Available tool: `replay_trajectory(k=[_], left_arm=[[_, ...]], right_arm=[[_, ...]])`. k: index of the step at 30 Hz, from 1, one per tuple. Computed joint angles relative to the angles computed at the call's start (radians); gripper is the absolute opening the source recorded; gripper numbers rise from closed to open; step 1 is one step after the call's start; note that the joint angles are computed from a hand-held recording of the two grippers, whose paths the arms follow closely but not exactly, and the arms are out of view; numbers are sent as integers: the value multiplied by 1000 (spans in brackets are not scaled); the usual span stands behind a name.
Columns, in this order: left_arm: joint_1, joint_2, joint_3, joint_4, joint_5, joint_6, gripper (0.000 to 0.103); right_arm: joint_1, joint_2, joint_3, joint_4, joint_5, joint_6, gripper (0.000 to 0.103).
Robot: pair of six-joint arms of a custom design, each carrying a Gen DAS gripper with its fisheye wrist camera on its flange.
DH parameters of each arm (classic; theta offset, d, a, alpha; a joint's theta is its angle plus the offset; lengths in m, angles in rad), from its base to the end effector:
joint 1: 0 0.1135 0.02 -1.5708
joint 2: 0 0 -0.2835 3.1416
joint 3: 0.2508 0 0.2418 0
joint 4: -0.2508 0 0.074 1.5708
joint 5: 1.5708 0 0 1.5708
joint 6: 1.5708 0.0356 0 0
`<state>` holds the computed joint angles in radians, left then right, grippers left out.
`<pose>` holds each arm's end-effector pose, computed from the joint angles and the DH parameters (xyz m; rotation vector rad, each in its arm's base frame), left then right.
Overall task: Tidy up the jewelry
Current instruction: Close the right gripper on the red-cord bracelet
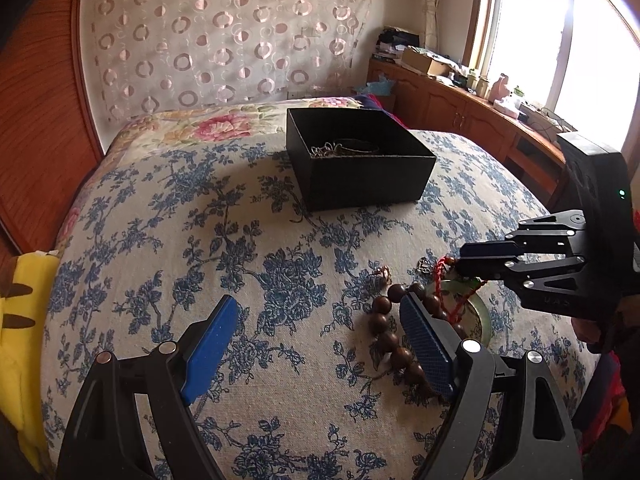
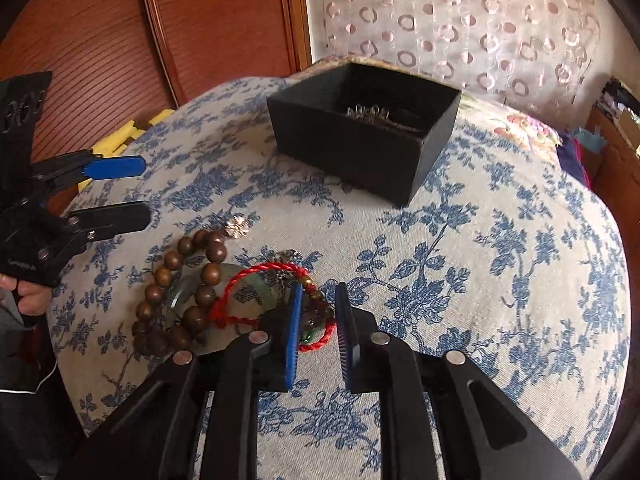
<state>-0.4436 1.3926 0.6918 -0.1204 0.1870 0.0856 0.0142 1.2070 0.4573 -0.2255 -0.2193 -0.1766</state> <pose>0.2336 -0.1183 0.2076 0.7155 2.3008 -0.3908 0.1923 0.0105 0.1727 -0.3252 2.5038 0.2141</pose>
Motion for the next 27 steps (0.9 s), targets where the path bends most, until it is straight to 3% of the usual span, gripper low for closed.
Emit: replay_trajectory(k=[6,9,15,27], left_arm=[[-15,-1,-15,16,3,-10,80],[-17,-10,-25,22,9,-14,80],[-30,1,-33,31,13,-22,80],[-90,13,-44,19,5,-44,80]], right_arm=[[-7,41,20,15,-6,1,18],[-5,36,22,14,3,6,9],[-36,5,6,11,-14,-9,8],[-152,-260,-80,-79,-61,33,8]])
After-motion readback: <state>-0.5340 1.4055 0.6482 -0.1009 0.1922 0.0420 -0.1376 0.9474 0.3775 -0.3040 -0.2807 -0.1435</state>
